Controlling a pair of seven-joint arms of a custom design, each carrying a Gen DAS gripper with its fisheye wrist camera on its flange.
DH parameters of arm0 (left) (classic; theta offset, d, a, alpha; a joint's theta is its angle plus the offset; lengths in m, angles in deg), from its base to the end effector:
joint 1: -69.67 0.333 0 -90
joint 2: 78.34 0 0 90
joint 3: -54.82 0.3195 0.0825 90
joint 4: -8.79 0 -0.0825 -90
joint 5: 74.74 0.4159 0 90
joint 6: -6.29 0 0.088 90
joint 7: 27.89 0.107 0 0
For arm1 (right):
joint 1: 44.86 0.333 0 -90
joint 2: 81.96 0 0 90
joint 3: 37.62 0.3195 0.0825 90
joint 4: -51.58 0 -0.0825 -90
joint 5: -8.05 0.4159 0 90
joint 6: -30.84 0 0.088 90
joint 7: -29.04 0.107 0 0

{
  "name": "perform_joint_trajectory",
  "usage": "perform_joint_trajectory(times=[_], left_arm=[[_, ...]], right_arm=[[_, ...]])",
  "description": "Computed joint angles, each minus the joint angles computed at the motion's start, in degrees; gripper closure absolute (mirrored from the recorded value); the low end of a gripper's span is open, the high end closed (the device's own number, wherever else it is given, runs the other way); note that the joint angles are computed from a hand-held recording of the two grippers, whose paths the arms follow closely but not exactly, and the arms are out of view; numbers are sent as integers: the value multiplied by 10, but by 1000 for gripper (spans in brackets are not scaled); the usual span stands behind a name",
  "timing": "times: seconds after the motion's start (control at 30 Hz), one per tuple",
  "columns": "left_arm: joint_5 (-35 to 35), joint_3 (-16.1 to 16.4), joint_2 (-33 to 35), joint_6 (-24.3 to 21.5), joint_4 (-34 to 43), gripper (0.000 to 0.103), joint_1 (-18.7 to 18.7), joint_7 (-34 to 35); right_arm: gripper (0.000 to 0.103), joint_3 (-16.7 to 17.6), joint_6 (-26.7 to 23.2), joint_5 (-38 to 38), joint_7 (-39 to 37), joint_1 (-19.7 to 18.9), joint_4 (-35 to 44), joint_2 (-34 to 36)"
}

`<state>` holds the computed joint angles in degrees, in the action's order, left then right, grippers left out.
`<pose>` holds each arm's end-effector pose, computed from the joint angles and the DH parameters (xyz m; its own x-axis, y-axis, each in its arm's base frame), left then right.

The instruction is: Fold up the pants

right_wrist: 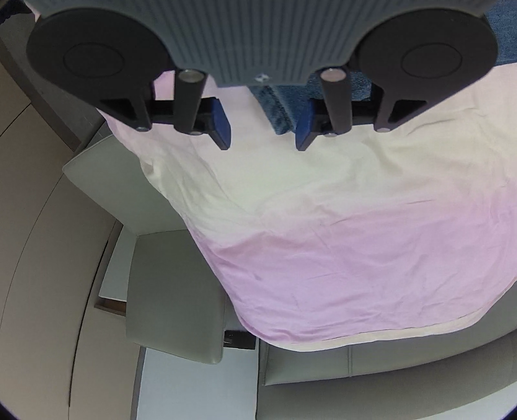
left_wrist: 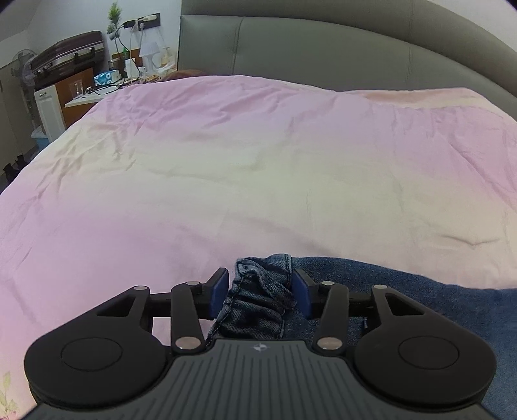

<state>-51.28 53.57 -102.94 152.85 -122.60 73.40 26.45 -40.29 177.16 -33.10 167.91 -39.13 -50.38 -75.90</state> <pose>0.4996 0.0145 0.5895 0.3852 -0.9227 0.0162 -0.6630 -0.2889 -0.6906 0.6696 0.0462 0.5591 -0.3601 -0.9279 0.0964 -0.6376 0.1693 -0.7515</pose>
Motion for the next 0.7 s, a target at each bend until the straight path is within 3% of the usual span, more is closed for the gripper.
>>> perform_joint_trajectory(times=[0.23, 0.33, 0.4, 0.5, 0.53, 0.7], left_arm=[[-17, 1, -59, -24, -31, 43, -11, -6], [-8, -2, -48, -39, -20, 36, -5, -15], [-47, 22, -19, -51, 6, 36, -22, 12], [-89, 31, 12, -39, 24, 33, -28, 16], [-94, 31, 20, -36, 28, 24, -28, 20], [-100, 20, 68, -51, 55, 25, -14, 23]], right_arm=[[62, -9, 24, 96, -6, -29, -122, -113], [61, -17, 28, 165, -22, -35, -162, -145], [60, -18, 31, 197, -35, -35, -162, -142], [59, -10, 39, 215, -63, -28, -137, -112], [59, -6, 45, 212, -68, -27, -125, -99], [60, 3, 42, 169, -57, -22, -37, -18]])
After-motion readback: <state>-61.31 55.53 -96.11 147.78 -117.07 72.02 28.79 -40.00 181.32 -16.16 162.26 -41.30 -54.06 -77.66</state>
